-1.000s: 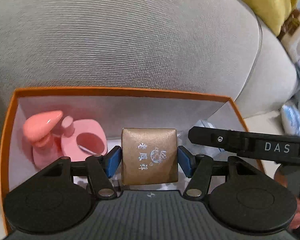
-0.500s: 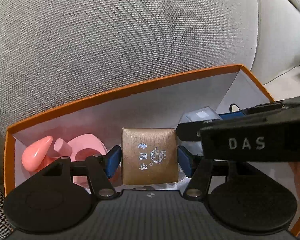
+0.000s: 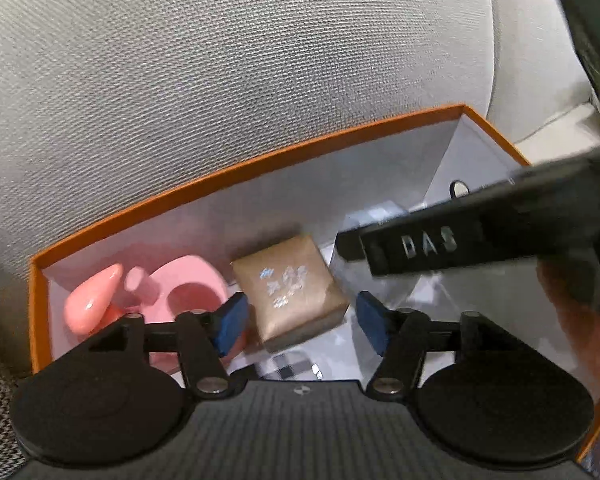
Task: Organize rigid objects
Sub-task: 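Lower both boxes into the shoebox and open both tools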
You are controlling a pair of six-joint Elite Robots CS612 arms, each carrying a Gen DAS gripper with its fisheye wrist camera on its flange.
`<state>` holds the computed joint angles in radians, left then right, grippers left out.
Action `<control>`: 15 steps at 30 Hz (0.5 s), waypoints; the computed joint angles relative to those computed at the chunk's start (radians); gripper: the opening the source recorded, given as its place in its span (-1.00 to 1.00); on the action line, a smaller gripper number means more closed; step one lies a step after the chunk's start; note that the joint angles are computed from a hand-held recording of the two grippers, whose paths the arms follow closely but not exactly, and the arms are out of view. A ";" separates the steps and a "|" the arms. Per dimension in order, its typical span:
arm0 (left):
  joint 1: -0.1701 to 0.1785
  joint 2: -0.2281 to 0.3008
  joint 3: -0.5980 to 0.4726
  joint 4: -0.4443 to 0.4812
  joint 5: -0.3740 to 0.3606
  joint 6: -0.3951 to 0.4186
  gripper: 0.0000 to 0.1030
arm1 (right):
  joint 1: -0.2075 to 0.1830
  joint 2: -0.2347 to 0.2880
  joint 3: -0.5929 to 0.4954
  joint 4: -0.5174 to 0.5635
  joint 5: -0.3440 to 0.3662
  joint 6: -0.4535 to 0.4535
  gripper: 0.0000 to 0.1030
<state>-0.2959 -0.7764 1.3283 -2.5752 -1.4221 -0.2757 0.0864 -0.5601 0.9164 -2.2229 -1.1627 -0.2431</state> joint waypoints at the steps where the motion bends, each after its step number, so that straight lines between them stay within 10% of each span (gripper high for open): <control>1: -0.001 -0.004 0.005 0.004 0.006 0.006 0.23 | 0.002 0.001 0.002 -0.009 -0.008 0.002 -0.07; 15: -0.014 -0.010 0.019 0.050 0.012 -0.025 -0.13 | 0.029 0.029 -0.018 -0.025 -0.051 0.003 -0.04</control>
<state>-0.3096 -0.7860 1.3476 -2.5254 -1.4098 -0.3005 0.1150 -0.5315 0.8983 -2.2475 -1.2139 -0.2396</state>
